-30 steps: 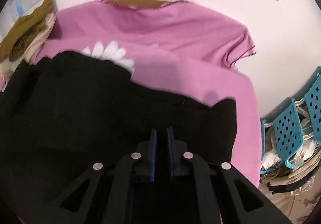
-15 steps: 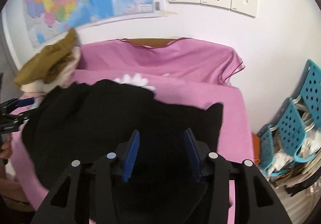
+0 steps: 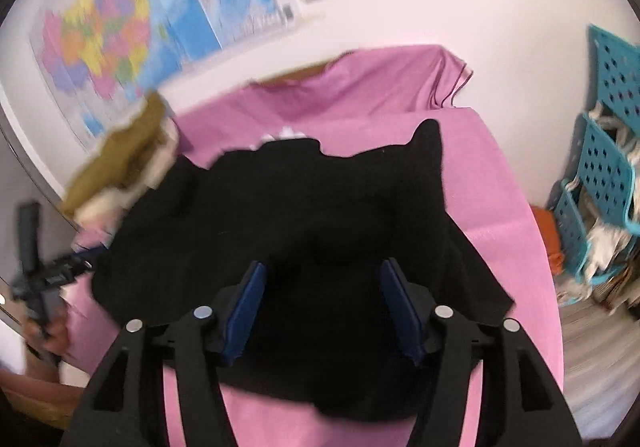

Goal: Fold large clothes
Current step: 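Grasp the black coat bundle sides with both grippers, then lift the black coat bundle with both grippers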

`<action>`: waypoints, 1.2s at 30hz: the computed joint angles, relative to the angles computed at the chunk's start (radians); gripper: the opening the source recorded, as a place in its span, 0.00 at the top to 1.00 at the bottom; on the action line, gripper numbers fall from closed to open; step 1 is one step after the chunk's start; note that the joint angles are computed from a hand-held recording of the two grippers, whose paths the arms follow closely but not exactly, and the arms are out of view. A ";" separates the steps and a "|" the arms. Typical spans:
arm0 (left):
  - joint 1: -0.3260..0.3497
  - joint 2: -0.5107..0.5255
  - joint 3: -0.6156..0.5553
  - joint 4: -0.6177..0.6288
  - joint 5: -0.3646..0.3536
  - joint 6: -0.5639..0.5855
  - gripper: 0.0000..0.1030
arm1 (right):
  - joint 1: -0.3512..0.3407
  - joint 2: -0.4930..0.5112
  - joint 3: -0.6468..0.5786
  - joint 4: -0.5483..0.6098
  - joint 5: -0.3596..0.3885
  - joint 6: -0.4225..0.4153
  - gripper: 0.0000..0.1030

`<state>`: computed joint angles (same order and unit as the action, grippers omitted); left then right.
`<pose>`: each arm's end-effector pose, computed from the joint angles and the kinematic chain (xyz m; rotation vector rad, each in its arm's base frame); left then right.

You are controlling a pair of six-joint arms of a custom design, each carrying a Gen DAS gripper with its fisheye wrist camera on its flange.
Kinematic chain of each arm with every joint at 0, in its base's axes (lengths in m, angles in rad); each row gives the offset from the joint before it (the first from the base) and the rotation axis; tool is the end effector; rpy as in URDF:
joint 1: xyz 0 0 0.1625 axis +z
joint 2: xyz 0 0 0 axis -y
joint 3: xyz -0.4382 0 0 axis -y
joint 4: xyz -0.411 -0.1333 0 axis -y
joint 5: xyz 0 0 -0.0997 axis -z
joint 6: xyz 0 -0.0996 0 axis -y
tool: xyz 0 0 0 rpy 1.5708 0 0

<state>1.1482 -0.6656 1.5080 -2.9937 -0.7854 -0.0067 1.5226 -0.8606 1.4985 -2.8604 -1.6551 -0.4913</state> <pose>-0.1178 -0.7587 0.1222 0.2005 2.3570 -0.8922 0.0884 -0.7605 0.2316 0.5681 -2.7012 0.8679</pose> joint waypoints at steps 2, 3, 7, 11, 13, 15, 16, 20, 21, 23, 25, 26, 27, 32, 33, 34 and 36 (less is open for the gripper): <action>-0.001 -0.035 0.058 -0.033 -0.034 -0.012 0.12 | -0.020 -0.056 0.064 -0.007 0.074 0.028 0.36; -0.001 -0.063 0.106 -0.058 -0.062 -0.021 0.12 | -0.031 -0.081 0.091 0.003 0.111 0.040 0.35; -0.003 -0.129 0.218 -0.092 -0.158 -0.034 0.12 | -0.076 -0.146 0.165 0.085 0.247 0.083 0.31; 0.011 -0.161 0.271 -0.045 -0.263 -0.081 0.12 | -0.107 -0.148 0.189 0.151 0.310 0.130 0.23; 0.023 -0.157 0.274 -0.008 -0.315 -0.098 0.12 | -0.114 -0.124 0.177 0.162 0.323 0.174 0.22; 0.042 -0.137 0.250 0.042 -0.366 -0.128 0.13 | -0.118 -0.096 0.159 0.160 0.330 0.230 0.18; 0.049 -0.128 0.238 0.053 -0.377 -0.136 0.13 | -0.118 -0.084 0.151 0.158 0.333 0.251 0.18; 0.062 -0.087 0.187 0.033 -0.407 -0.138 0.13 | -0.114 -0.049 0.133 0.106 0.327 0.333 0.16; 0.064 -0.077 0.173 0.026 -0.412 -0.146 0.13 | -0.109 -0.044 0.129 0.093 0.324 0.340 0.15; 0.076 -0.048 0.131 0.013 -0.430 -0.164 0.13 | -0.102 -0.028 0.122 0.051 0.308 0.371 0.13; 0.087 -0.038 0.107 0.002 -0.457 -0.186 0.11 | -0.093 -0.014 0.117 0.007 0.276 0.390 0.13; 0.094 -0.034 0.095 -0.002 -0.479 -0.202 0.09 | -0.091 -0.008 0.113 -0.004 0.268 0.396 0.12; 0.101 -0.033 0.087 -0.007 -0.502 -0.218 0.07 | -0.086 -0.001 0.112 -0.028 0.261 0.409 0.11; 0.113 -0.010 0.060 -0.052 -0.527 -0.275 0.06 | -0.080 0.031 0.101 -0.134 0.247 0.467 0.05; 0.114 -0.009 0.058 -0.057 -0.525 -0.283 0.06 | -0.076 0.039 0.098 -0.156 0.242 0.477 0.05; 0.115 -0.002 0.047 -0.062 -0.523 -0.296 0.06 | -0.070 0.048 0.092 -0.177 0.226 0.486 0.05; 0.116 0.002 0.038 -0.066 -0.518 -0.314 0.06 | -0.059 0.070 0.078 -0.223 0.194 0.510 0.05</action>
